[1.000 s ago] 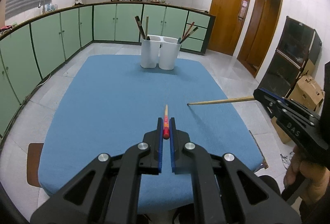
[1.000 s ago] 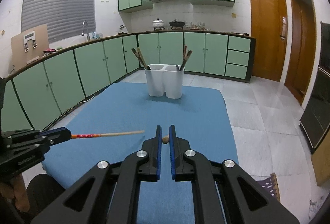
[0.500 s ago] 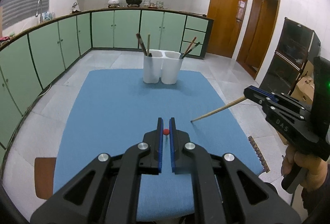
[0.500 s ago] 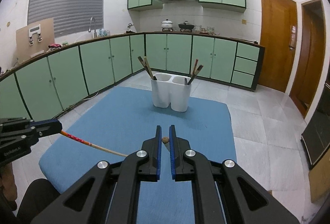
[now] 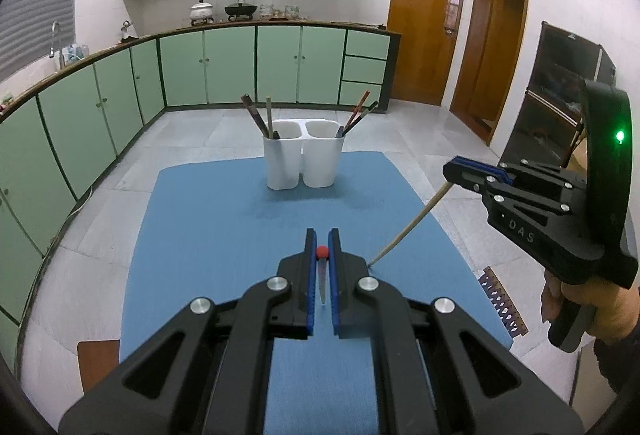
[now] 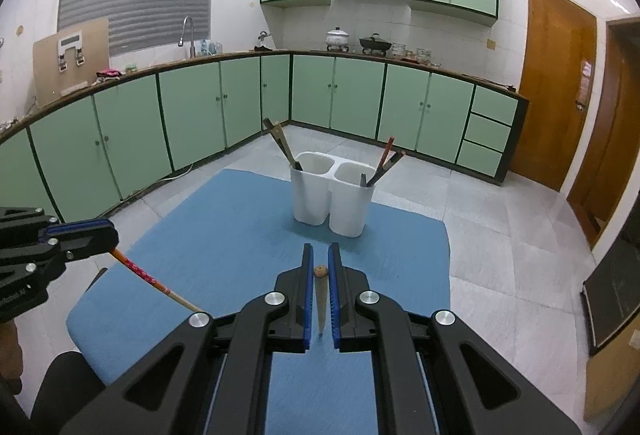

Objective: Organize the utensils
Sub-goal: 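Lift and carry both chopsticks toward the white utensil holder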

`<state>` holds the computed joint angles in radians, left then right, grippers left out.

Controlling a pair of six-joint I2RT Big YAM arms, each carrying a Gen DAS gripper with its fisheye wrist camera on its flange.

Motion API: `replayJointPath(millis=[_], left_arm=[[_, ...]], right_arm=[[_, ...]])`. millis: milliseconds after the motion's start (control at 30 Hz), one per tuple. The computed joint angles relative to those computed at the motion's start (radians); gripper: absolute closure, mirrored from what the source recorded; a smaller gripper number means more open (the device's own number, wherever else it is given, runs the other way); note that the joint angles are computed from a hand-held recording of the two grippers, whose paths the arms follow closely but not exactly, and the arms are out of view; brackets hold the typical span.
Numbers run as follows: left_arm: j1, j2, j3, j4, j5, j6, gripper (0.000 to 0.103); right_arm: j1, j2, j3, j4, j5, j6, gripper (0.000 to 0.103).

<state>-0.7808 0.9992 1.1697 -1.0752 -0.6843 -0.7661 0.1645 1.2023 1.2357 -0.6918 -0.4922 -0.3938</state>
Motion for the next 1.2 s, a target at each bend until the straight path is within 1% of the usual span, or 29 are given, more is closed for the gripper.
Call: replayJointPath(millis=[100, 167, 433, 500, 700, 800, 867, 967, 1033, 1200], left_arm=[[0.043, 0.01, -0.001, 0.027, 0.052, 0.033, 0.098], [0.066, 0.018, 0.003, 0.036, 0.073, 0.049, 0.098], [0.106, 0.041, 0.039, 0.054, 0.111, 0.109, 0.098], [0.114, 0.039, 0.048, 0.06, 0.108, 0.13, 0.098], [0.134, 0.05, 0.12, 0.052, 0.094, 0.185, 0.098], [0.144, 0.061, 0.165, 0.041, 0.084, 0.212, 0.098], [0.161, 0.069, 0.192, 0.046, 0.094, 0.236, 0.098], [0.189, 0.09, 0.243, 0.046, 0.102, 0.275, 0.098], [0.204, 0.109, 0.282, 0.043, 0.091, 0.304, 0.098], [0.251, 0.164, 0.378, 0.065, 0.089, 0.384, 0.098]], right_arm=[[0.011, 0.026, 0.03, -0.008, 0.009, -0.002, 0.096], [0.012, 0.045, 0.056, -0.025, 0.005, 0.004, 0.096], [-0.006, 0.102, 0.149, -0.102, -0.021, 0.002, 0.096], [-0.008, 0.105, 0.161, -0.105, -0.023, 0.001, 0.096], [-0.019, 0.112, 0.235, -0.159, -0.053, 0.007, 0.096], [-0.012, 0.123, 0.28, -0.184, -0.052, 0.008, 0.096], [-0.003, 0.133, 0.316, -0.203, -0.048, 0.005, 0.096], [0.013, 0.156, 0.384, -0.226, -0.041, 0.013, 0.096], [0.026, 0.176, 0.436, -0.241, -0.033, 0.025, 0.096], [0.052, 0.25, 0.585, -0.278, -0.021, 0.07, 0.096]])
